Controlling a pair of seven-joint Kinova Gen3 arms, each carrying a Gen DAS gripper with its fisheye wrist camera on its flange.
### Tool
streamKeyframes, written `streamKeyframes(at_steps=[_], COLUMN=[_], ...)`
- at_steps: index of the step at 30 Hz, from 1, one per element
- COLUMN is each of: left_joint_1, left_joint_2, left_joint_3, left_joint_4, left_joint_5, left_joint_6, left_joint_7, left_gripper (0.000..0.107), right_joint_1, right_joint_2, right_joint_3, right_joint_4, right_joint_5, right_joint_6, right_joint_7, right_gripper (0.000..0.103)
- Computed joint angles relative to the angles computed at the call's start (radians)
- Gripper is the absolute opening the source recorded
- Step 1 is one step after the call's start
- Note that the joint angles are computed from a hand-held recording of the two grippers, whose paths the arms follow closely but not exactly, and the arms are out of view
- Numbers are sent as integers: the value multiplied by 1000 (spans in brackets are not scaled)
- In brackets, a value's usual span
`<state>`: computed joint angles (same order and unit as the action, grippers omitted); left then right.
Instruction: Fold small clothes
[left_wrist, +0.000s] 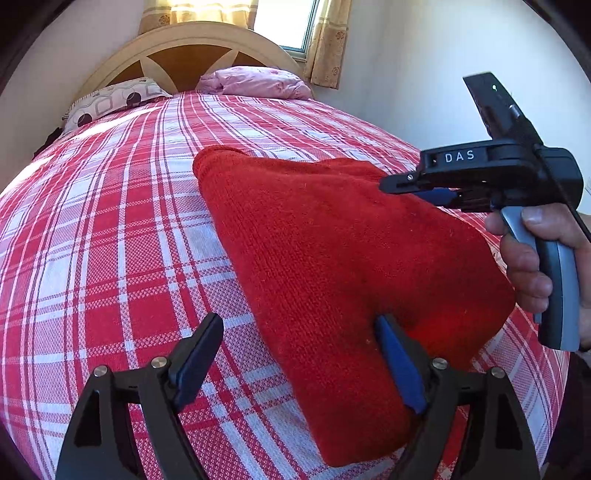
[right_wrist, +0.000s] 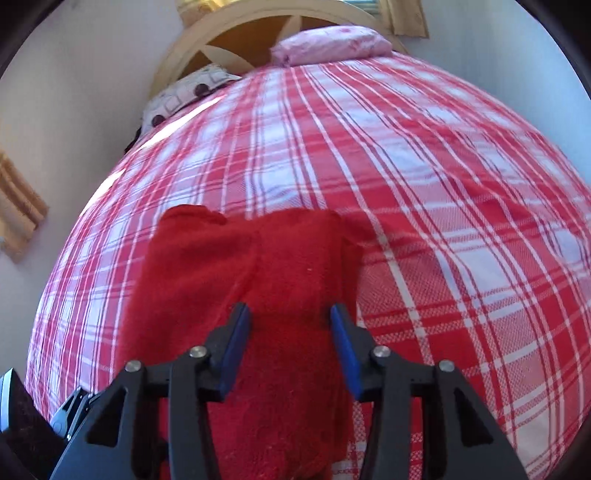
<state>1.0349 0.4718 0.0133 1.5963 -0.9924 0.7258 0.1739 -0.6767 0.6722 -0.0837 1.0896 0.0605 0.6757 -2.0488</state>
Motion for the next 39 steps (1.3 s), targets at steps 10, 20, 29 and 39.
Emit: streamKeyframes(at_steps=[10,20,29,39], left_joint_1=[-20,-20,-57,-218], left_joint_2=[-1,-26,-100,-67], left_joint_3=[-1,19,18,8], left_joint_4=[2,-13,54,76], left_joint_5=[47,69,-35,63], left_joint_6=[-31,34,30,-260], left_joint_7=[-27,-53,53,-24], left_gripper=[90,90,90,90], right_joint_1=[20,89,247,304], right_joint_2=[31,-71,-92,9], right_joint_3=[4,-44,-202,-273], right_joint_4=[-12,190,251,155], right_joint_5=[-8,-45,-212,-377], right_joint_6=[43,-159,-240,-145], right_joint_7=[-6,33,256,445], right_gripper=[19,65,83,91])
